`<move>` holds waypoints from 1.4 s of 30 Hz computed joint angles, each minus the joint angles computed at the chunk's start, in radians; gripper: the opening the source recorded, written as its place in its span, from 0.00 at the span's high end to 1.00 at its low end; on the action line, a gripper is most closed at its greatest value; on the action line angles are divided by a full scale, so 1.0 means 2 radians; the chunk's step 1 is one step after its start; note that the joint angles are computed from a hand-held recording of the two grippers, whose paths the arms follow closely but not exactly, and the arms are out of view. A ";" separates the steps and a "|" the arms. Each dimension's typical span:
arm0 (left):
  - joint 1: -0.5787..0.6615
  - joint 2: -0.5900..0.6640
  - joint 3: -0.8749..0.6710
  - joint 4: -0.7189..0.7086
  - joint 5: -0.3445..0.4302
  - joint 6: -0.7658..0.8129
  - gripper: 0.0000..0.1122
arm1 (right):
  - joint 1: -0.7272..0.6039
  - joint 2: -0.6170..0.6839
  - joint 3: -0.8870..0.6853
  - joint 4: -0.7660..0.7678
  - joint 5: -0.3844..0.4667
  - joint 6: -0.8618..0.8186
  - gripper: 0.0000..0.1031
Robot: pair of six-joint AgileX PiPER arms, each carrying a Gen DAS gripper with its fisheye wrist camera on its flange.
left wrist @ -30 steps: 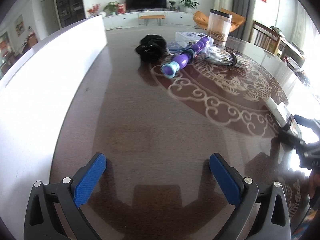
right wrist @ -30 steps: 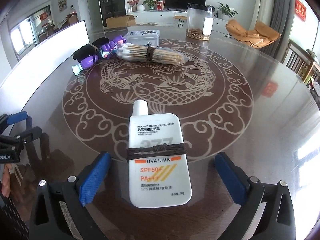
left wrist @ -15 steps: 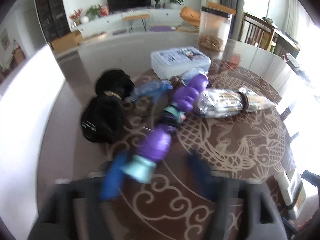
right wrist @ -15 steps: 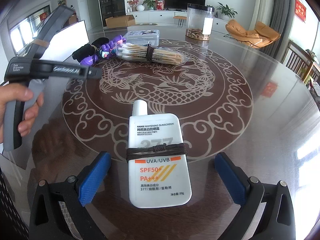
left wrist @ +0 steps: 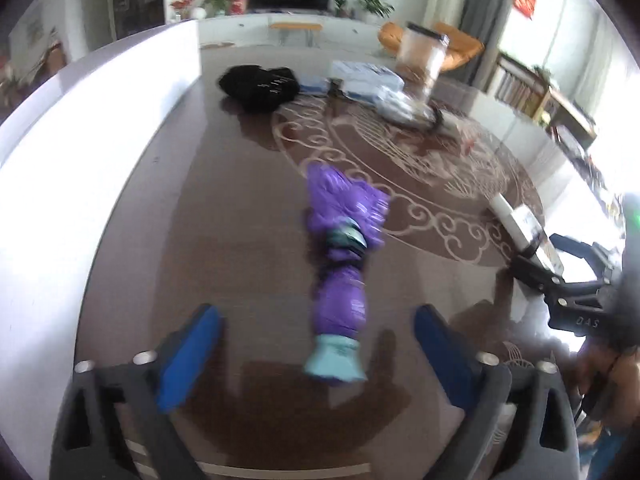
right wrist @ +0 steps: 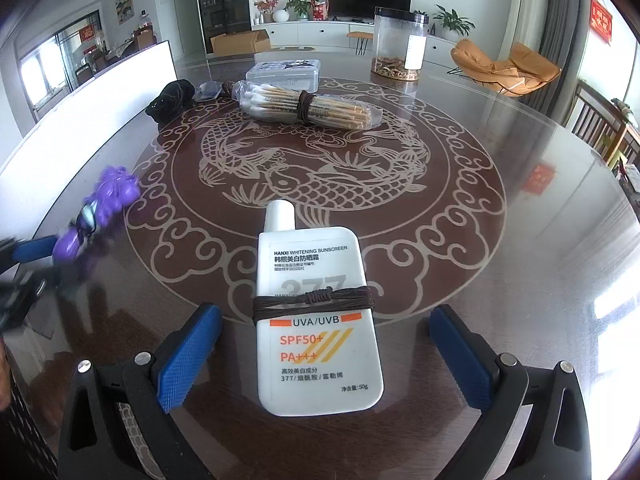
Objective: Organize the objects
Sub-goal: 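Reach the left gripper to the purple butterfly toy while the right holds the sunscreen, then close the left gripper on the purple toy's body and lift it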
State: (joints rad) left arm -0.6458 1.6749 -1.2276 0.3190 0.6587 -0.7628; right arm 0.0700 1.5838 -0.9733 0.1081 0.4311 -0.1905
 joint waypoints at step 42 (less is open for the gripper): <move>-0.019 0.057 -0.052 0.073 0.025 -0.023 0.08 | 0.000 0.000 0.000 0.001 -0.001 -0.001 0.00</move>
